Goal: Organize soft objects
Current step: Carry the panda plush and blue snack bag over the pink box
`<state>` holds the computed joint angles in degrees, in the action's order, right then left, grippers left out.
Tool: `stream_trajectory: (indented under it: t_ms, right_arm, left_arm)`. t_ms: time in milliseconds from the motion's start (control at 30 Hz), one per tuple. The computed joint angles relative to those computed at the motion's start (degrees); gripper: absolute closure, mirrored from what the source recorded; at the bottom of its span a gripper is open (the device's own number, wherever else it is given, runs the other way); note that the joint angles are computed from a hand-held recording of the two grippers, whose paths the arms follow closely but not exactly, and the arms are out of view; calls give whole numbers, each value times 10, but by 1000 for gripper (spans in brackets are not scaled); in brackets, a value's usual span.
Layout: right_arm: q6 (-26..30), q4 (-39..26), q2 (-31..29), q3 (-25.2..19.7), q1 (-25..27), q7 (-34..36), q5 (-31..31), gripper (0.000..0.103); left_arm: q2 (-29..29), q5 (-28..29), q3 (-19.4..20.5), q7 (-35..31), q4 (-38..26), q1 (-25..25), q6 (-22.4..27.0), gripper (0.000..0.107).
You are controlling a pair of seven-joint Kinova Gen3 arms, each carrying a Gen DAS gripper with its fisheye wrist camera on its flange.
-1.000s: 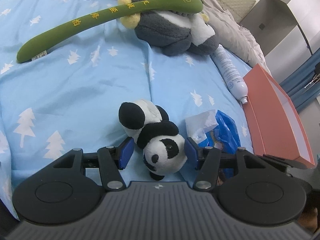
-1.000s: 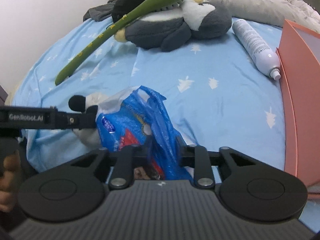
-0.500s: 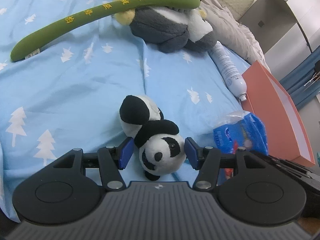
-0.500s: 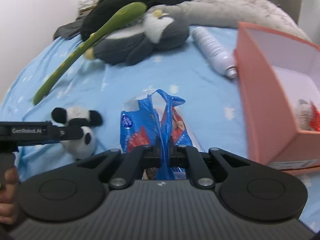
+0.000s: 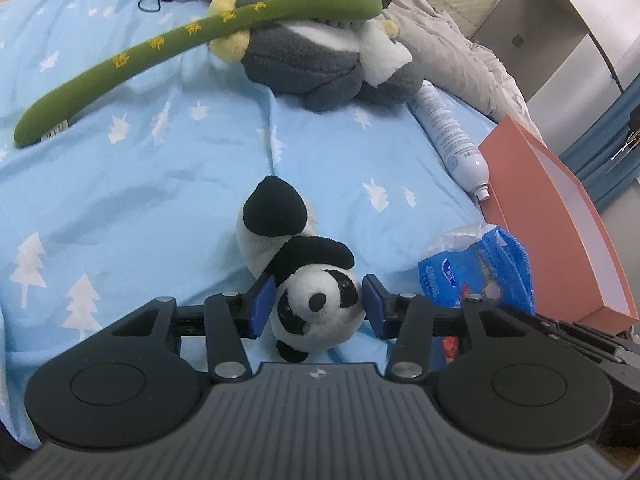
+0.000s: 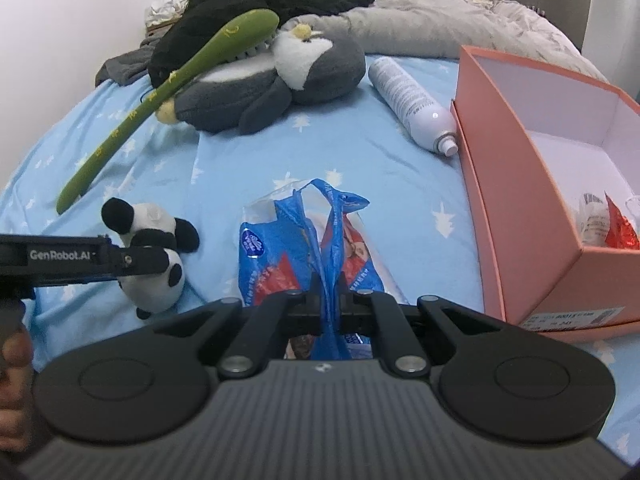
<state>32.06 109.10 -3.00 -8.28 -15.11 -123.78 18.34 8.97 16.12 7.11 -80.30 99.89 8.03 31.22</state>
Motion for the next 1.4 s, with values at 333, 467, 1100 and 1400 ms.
stream_trajectory:
  t_ms: [333,467,1100,1400]
  right_arm:
    - [-10,2,-30,-5,16,-18,1,95]
    - [-12,3,-45,-13,28,-33,10,95]
    - [56,-6,-180,-48,132,-58,12,95]
    - [53,-9,-188,-18,186,-33,13,95]
  left_arm:
    - [-19,-15,4,-9,-24,13,20,59]
    - [-26,-12,8,-20,-36,19,27,60]
    - [-30,23,46,-106,-168,86,74,60]
    - [64,-9,66,-121,-301,143,90,61]
